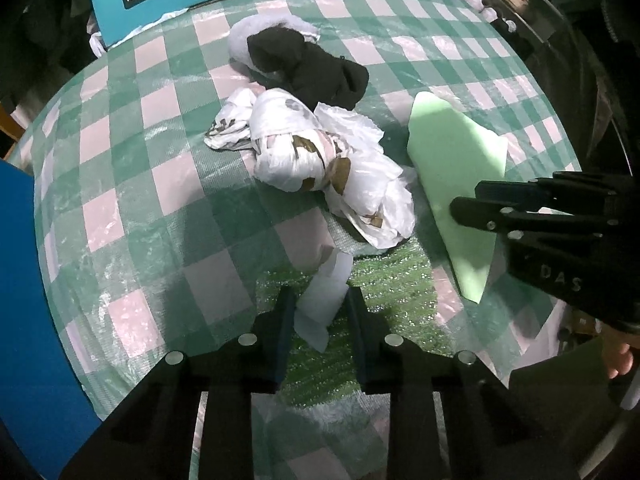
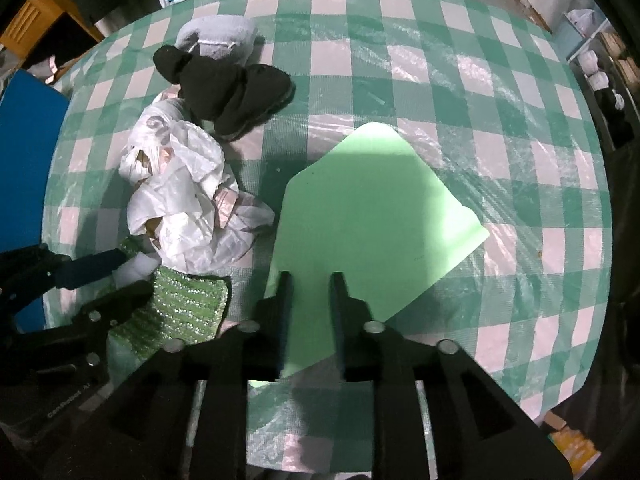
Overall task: Organize soft objects
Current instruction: 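Lift white plastic piece with left tool while right tool lifts green foam sheet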
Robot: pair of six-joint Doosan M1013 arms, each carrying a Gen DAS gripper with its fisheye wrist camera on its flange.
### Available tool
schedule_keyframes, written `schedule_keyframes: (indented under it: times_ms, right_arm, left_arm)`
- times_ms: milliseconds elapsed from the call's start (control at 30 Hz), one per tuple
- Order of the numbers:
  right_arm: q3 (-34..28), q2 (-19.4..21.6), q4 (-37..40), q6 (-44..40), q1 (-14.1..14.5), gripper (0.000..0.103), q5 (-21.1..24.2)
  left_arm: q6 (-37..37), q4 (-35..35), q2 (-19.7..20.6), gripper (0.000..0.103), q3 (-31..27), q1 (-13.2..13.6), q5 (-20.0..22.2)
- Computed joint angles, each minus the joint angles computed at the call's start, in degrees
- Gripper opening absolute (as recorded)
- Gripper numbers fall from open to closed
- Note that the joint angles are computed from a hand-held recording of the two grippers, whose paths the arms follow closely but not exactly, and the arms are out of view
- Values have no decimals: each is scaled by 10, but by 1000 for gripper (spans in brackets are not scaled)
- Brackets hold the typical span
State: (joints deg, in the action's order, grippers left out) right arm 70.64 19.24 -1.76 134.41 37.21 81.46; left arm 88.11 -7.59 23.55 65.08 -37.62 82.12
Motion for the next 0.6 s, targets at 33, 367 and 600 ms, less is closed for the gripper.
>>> schedule_keyframes:
  times_ms: [33, 367, 600]
  right_arm:
    - [-2, 0, -1, 0, 0, 29, 3]
    - [-27, 31, -26, 7, 4, 60, 27]
    - [-10, 28, -28, 8, 3, 59, 14]
  left_arm:
    - [1, 0, 0, 24, 0, 0, 0]
    - [-6, -12, -9, 23, 0, 11, -8]
    - [-13, -10, -15, 23, 2, 18, -11]
